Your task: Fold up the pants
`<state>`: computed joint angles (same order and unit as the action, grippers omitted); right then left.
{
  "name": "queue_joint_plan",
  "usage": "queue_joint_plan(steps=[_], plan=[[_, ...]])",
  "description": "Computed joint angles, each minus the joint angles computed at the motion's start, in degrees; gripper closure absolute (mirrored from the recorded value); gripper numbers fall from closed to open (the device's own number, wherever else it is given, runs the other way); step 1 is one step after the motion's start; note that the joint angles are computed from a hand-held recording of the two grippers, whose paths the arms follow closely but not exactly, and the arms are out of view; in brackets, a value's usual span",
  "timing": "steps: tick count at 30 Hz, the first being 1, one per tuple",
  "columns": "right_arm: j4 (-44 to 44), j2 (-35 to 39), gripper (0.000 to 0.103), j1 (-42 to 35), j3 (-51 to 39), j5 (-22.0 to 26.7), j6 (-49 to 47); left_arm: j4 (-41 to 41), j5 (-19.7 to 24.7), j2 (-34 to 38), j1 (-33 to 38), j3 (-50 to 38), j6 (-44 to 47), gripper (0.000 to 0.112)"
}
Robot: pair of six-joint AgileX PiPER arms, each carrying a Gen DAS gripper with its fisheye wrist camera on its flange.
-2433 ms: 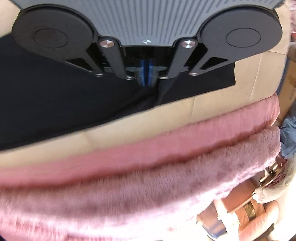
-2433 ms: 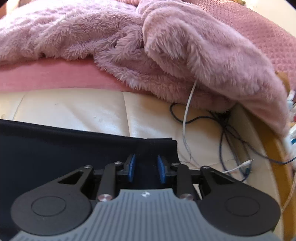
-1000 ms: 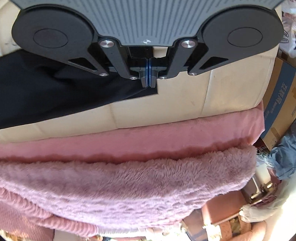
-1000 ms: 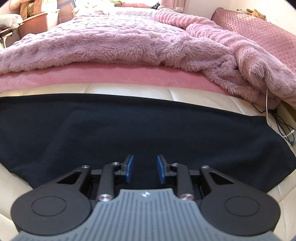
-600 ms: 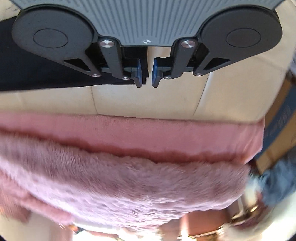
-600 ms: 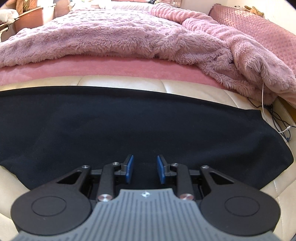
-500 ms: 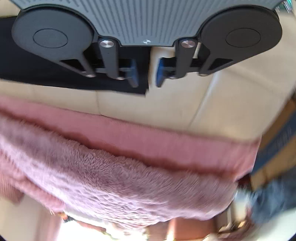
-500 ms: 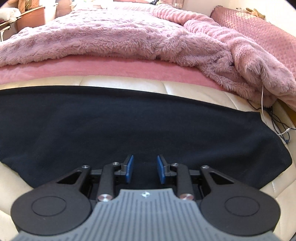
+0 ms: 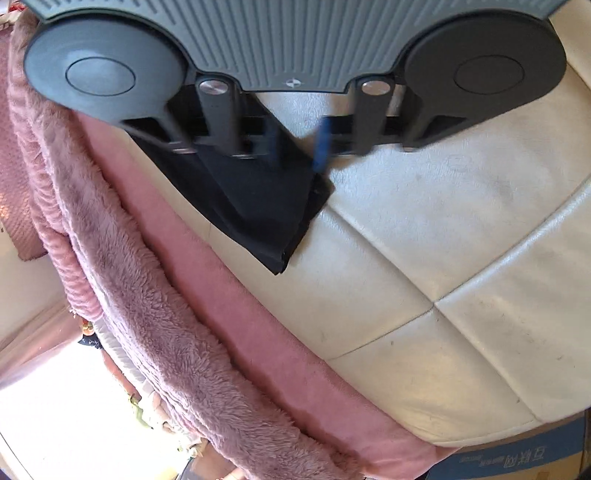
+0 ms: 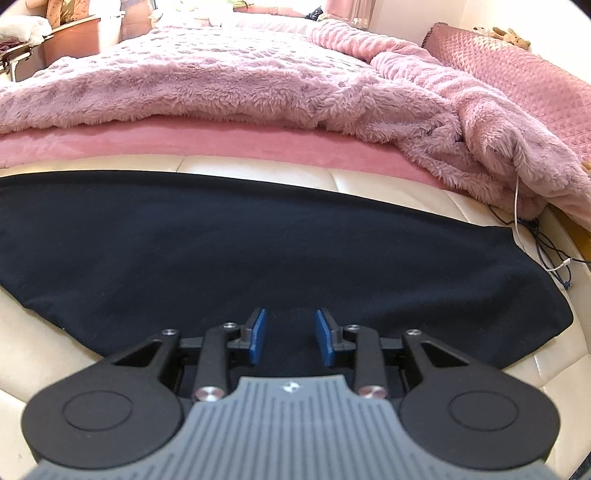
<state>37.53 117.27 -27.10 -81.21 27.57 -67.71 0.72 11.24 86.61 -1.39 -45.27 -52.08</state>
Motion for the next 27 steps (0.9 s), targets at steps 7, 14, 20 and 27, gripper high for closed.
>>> queue_joint_plan(steps=[7, 14, 20, 27], plan=[[-6.7, 1.1, 0.077, 0.0, -0.1, -1.1, 5.7, 13.0, 7.5, 0.5, -1.9, -8.0, -4.8, 0.112], [-7.3, 1.2, 0.077, 0.0, 0.2, -1.0, 6.4, 2.4, 12.6, 2.3, 0.7, -17.5, 12.6, 0.112], [-7.2, 1.6, 0.077, 0.2, -0.3, -0.9, 6.3, 1.6, 16.2, 5.6, 2.1, -13.7, 13.7, 0.112], [-8.0, 1.2, 0.077, 0.3, 0.2, -1.0, 5.8, 6.3, 14.8, 6.3, 1.7, -12.5, 7.1, 0.097]])
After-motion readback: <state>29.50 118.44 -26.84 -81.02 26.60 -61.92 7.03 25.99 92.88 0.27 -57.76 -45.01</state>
